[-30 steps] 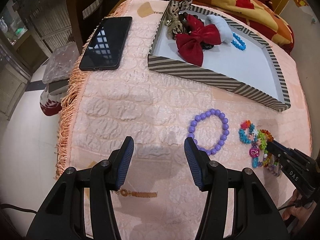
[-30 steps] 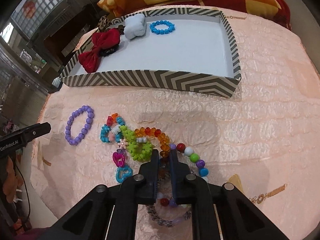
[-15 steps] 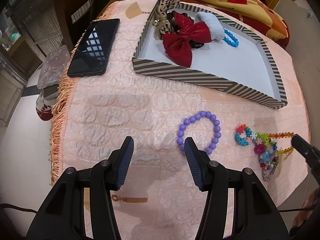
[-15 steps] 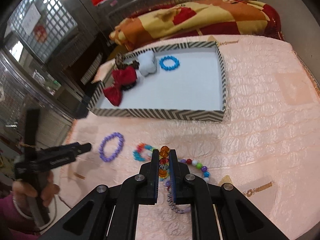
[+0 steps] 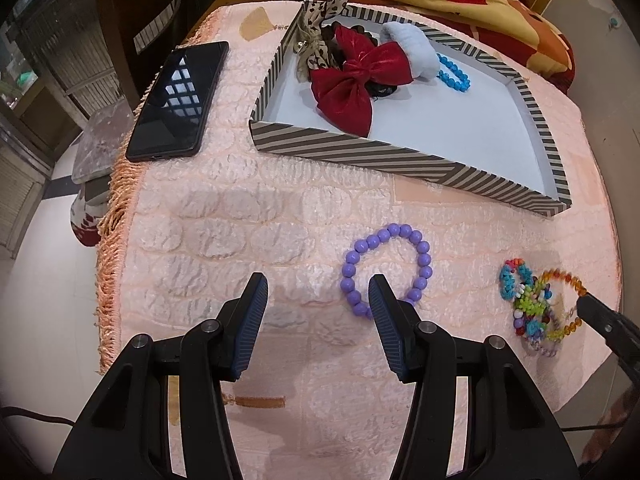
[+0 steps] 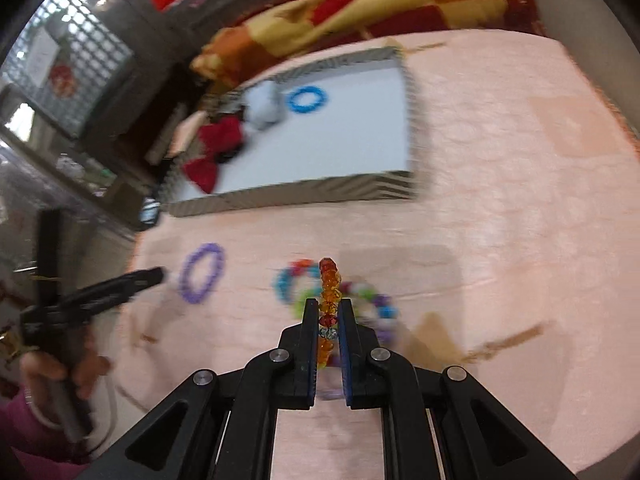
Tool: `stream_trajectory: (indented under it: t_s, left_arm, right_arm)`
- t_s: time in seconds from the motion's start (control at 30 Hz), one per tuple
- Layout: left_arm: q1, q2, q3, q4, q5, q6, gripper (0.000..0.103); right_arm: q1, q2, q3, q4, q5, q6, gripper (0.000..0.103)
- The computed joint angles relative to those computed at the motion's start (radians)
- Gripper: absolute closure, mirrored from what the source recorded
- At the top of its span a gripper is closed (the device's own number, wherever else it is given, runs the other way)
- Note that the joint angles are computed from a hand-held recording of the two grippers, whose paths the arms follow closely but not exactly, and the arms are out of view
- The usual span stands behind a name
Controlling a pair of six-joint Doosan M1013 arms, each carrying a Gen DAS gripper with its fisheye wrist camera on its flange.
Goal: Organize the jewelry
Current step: 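Close the right gripper on a multicolour bead bracelet in the tangle, then grasp the purple bead bracelet with the left gripper while right lifts its bracelet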
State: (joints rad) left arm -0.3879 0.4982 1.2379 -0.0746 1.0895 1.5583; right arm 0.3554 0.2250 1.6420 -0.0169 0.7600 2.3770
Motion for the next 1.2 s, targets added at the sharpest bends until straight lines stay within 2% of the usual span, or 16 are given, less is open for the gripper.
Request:
stream_trajectory:
  t_s: [0.1, 0.17, 0.2, 0.27, 0.33, 0.5, 0.67, 0.8, 1.0, 1.1, 1.13, 1.17, 1.2]
  left_arm:
    - [0.0, 0.002, -0.002, 0.005, 0.005, -0.008, 0.051]
    - [0.0, 0.004, -0.003, 0.007, 0.008, -0.012, 0.051]
    - [0.0, 0.005, -0.004, 0.007, 0.011, -0.013, 0.051]
    - [0.0, 0.006, -0.007, 0.005, 0.013, -0.013, 0.051]
    - [-0.001, 0.006, -0.005, 0.01, 0.01, -0.017, 0.051]
    - [0.001, 0.009, -0.01, 0.001, 0.008, -0.014, 0.051]
    - [0.01, 0.008, -0.009, -0.08, 0.011, 0.067, 0.051]
    - [0.003, 0.015, -0.013, -0.065, 0.021, 0.084, 0.051]
    - [-0.002, 0.046, -0.039, -0.014, 0.044, 0.054, 0.051]
    - [-0.006, 0.068, -0.06, -0.005, 0.078, 0.074, 0.051]
    - [-0.009, 0.065, -0.054, 0.006, 0.061, 0.074, 0.051]
    - [-0.014, 0.065, -0.052, 0.016, 0.047, 0.083, 0.051]
    - [-0.016, 0.066, -0.053, 0.022, 0.046, 0.091, 0.051]
  right_arm:
    - [-0.004, 0.025, -0.027, -0.034, 0.112, -0.007, 0.094]
    - [-0.004, 0.028, -0.03, -0.047, 0.126, -0.009, 0.093]
    - [-0.001, 0.024, -0.028, -0.051, 0.109, -0.015, 0.091]
    - [0.008, 0.02, -0.032, -0.06, 0.078, -0.036, 0.071]
    - [0.018, 0.023, -0.045, -0.064, 0.057, -0.076, 0.062]
    - [0.021, 0.066, -0.093, 0.019, 0.052, -0.219, 0.062]
    - [0.015, 0.114, -0.132, 0.013, 0.073, -0.265, 0.062]
    - [0.007, 0.147, -0.166, 0.011, 0.123, -0.317, 0.062]
    - [-0.004, 0.169, -0.171, 0.04, 0.149, -0.37, 0.062]
    - [0.003, 0.169, -0.17, -0.001, 0.139, -0.343, 0.073]
    - [0.001, 0.169, -0.169, 0.005, 0.135, -0.339, 0.084]
    - [-0.003, 0.166, -0.166, 0.016, 0.127, -0.334, 0.09]
    - [-0.006, 0.162, -0.16, 0.032, 0.117, -0.331, 0.09]
